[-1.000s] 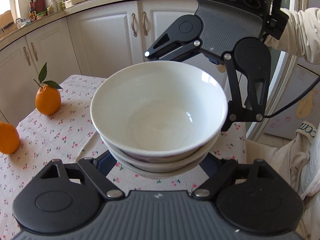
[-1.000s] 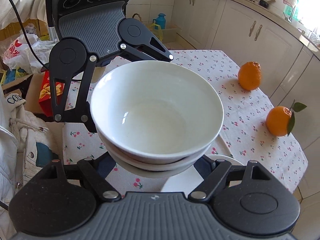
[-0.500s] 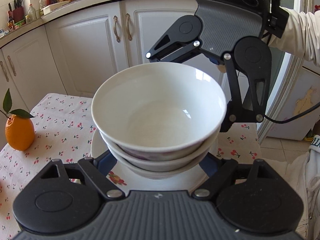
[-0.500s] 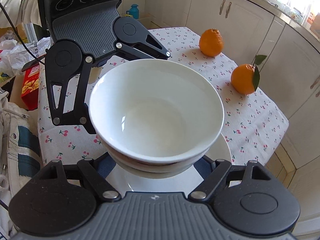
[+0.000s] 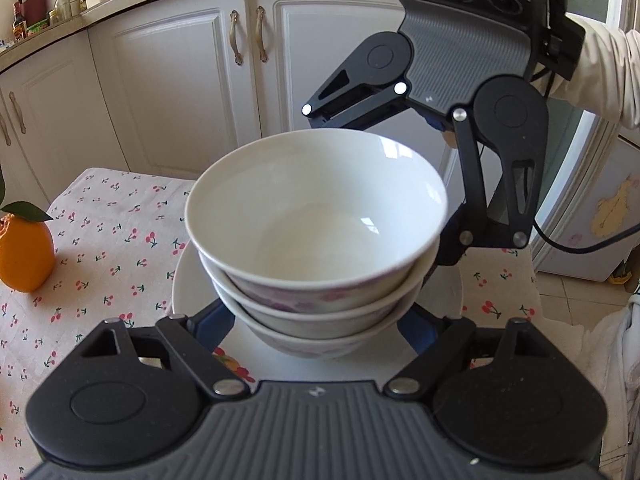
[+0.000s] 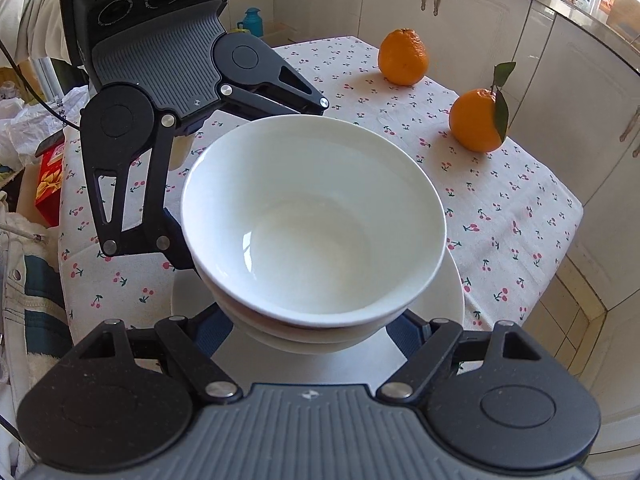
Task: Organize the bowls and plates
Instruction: 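Lower the bowl stack onto the plate stack with both tools, then open both tools and withdraw them from the stacked dishes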
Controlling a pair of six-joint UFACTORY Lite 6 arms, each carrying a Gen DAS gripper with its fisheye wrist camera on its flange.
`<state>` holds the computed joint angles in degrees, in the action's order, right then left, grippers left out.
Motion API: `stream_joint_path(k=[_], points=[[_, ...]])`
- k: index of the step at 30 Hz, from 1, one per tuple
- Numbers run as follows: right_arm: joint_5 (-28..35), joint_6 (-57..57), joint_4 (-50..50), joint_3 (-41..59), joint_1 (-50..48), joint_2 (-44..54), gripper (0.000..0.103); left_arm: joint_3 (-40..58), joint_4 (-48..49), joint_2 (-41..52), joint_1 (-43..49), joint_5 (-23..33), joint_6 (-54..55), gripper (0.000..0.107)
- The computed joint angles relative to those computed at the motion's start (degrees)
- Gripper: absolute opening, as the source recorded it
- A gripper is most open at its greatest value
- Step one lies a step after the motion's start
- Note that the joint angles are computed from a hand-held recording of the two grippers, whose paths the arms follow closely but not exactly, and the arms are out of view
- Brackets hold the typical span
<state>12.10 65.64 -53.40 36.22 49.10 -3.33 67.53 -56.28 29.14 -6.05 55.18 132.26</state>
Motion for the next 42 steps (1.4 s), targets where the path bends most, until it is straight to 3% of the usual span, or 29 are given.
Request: stream_joint_path(k=[10, 15, 21, 25, 30, 33, 37, 42], points=[[3.95, 7.73, -6.91, 0.49, 3.05, 0.11, 0.087, 1.23, 0.74, 1.37, 0.68, 0.4, -3.64, 0.087], [4.49, 14.19, -9.74, 0.31, 4.34, -0.01, 0.093, -4.06, -2.63, -3.11, 2.66, -0.87, 1.64, 0.091], [16.7, 21.95, -7.38, 3.24, 13.71, 2.59, 0.098, -14.36, -6.43, -13.4, 9.17, -0.71, 6.91, 0.096], [27.52, 34.04, -3.98, 6.47, 21.41, 5.17, 0.099, -23.01, -9.44, -22.87, 17.86, 4.25, 10.12, 0.099], [45.06, 45.79, 7.72, 19.66, 29.8, 14.6, 0.103, -35.97, -13.78, -36.26, 31.05, 11.31, 16.09, 0.1], [52.53, 56.59, 10.87, 26.09, 33.88, 18.9, 0.103, -42.54, -14.78, -45.98, 36.57, 12.05, 11.32, 0.1], [61.83, 66.79, 12.28, 36.14, 39.08, 26.55, 0.103, -48.09, -15.65, -56.58, 40.14, 6.96, 0.6, 0.1], [69.25, 69.98, 12.49, 48.22, 42.15, 34.81, 0.103, -49.33, -12.87, -62.73, 44.41, 4.01, -10.2, 0.1]])
